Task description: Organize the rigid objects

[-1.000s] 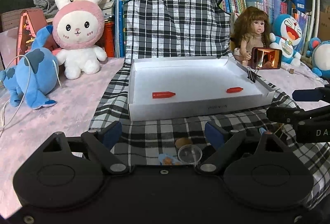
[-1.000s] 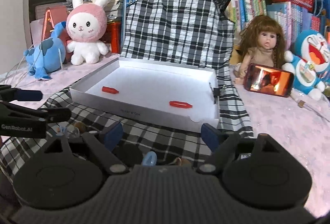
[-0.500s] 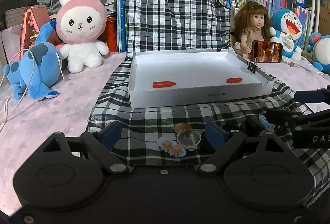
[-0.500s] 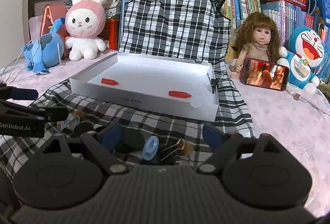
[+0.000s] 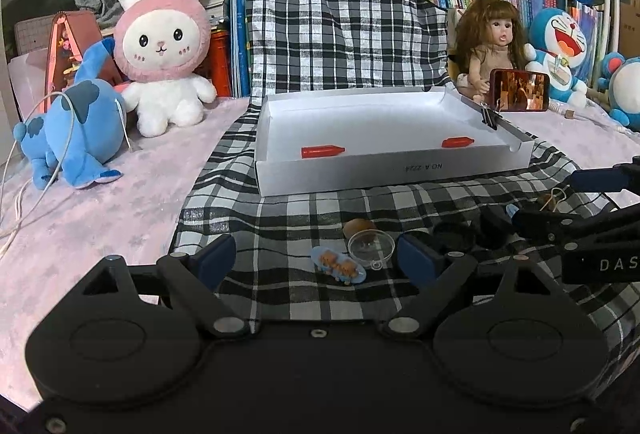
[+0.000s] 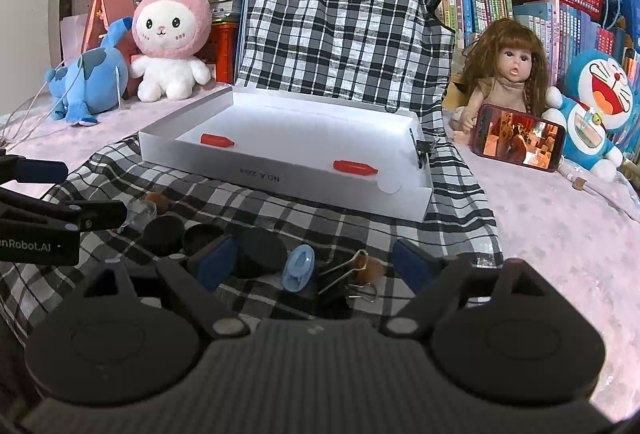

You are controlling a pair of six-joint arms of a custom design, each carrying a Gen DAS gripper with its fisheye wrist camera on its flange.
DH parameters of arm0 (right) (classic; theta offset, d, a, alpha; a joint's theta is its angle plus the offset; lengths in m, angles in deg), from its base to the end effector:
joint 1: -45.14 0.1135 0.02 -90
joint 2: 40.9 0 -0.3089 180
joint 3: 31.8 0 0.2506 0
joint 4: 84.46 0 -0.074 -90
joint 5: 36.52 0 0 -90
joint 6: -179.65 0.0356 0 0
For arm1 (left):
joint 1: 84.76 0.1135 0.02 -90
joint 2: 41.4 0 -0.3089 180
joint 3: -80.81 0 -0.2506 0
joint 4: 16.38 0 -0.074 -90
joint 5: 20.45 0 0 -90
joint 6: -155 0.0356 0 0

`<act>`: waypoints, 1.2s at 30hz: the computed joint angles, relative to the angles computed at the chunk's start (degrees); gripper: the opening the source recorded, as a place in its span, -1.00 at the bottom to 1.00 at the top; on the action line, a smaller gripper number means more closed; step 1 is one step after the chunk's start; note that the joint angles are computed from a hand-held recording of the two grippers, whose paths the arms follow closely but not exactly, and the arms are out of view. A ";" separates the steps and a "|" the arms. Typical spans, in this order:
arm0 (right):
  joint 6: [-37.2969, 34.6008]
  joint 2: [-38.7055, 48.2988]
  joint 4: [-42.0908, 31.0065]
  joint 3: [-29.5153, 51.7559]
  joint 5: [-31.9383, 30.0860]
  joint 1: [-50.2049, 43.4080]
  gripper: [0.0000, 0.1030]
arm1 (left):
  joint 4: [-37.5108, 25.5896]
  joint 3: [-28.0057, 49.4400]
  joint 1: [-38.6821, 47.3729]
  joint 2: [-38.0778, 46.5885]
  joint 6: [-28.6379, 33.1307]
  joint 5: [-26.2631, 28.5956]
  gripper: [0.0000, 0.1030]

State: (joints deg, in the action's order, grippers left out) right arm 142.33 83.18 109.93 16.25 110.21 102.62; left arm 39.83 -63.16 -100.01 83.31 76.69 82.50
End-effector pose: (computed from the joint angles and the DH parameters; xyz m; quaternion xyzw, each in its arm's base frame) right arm 0.1853 0.2353 0.0439 0.0806 0.8573 -0.0869 0.5011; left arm 0.2809 -0.0849 0.0585 0.2557 0.8344 -0.1137 0.4748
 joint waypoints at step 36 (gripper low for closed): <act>-2.78 1.08 2.96 -3.03 -5.64 -1.93 0.22 | 0.85 3.02 1.82 5.64 2.53 2.02 0.09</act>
State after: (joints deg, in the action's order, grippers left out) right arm 139.56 84.26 112.89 13.22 104.57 100.70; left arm 40.68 -60.14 -98.19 88.95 79.22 84.52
